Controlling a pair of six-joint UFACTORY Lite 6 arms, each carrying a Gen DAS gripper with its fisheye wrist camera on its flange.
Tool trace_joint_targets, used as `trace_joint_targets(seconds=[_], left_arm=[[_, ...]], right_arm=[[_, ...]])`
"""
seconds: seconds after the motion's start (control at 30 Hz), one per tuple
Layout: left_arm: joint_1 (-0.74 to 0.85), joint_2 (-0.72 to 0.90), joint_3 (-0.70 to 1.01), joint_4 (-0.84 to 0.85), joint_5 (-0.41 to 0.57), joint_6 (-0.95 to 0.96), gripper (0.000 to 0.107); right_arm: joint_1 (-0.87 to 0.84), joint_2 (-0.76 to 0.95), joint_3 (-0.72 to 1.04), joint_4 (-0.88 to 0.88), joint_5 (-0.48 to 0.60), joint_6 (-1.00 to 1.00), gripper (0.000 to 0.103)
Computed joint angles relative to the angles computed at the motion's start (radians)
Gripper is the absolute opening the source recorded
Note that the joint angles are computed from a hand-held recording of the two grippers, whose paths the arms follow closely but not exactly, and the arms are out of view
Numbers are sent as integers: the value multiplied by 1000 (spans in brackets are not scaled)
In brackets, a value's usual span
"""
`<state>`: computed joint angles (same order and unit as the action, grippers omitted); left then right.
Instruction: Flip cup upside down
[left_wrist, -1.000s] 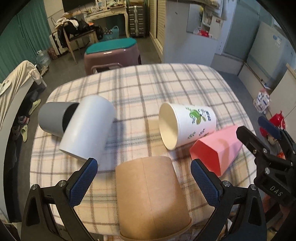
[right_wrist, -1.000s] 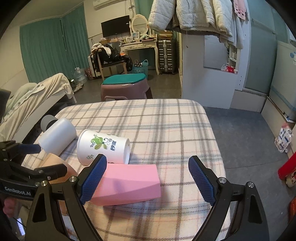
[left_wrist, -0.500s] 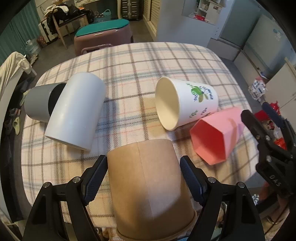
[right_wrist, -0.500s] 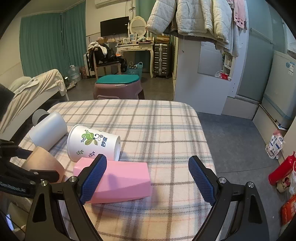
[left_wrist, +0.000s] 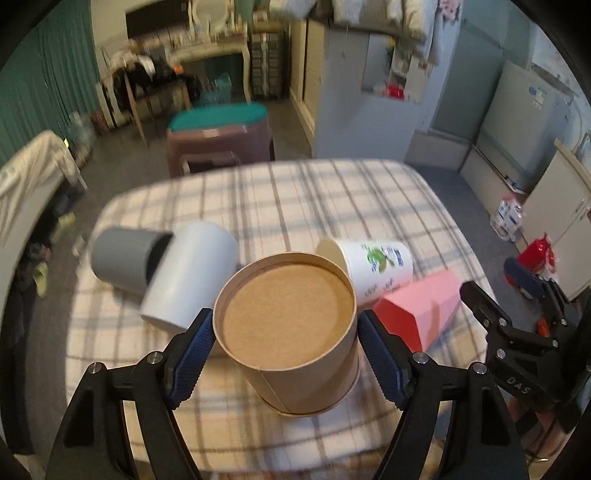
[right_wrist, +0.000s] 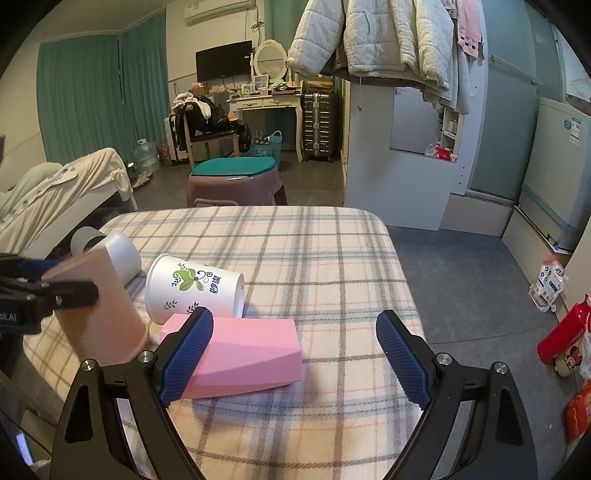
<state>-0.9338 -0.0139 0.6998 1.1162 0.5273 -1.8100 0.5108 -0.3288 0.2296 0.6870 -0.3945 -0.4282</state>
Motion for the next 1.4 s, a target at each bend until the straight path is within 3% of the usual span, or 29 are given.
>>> trace_joint_targets(seconds=[0.13, 0.23, 0.37, 0.57, 1.0, 1.13, 1.4], left_arm=[[-45, 1, -43, 191, 50, -219, 80], [-105, 11, -102, 390, 146, -465, 80], [-141, 83, -110, 463, 206, -556, 80], [-151, 136, -146, 575, 196, -709, 80], [-192, 200, -135, 615, 200, -766, 79], [-201, 200, -140, 661, 184, -799, 92], [-286, 178, -136, 577, 242, -757, 94]], right_arm=[[25, -24, -12, 80, -2, -62, 90], [51, -46, -21, 142, -7, -107, 90], [84, -58, -21, 214, -11, -157, 90], [137, -54, -11, 310, -30, -223, 90], [223, -43, 0, 445, -64, -308, 90], [224, -57, -8, 446, -55, -305, 90], [242, -206, -68, 485, -28, -333, 90]])
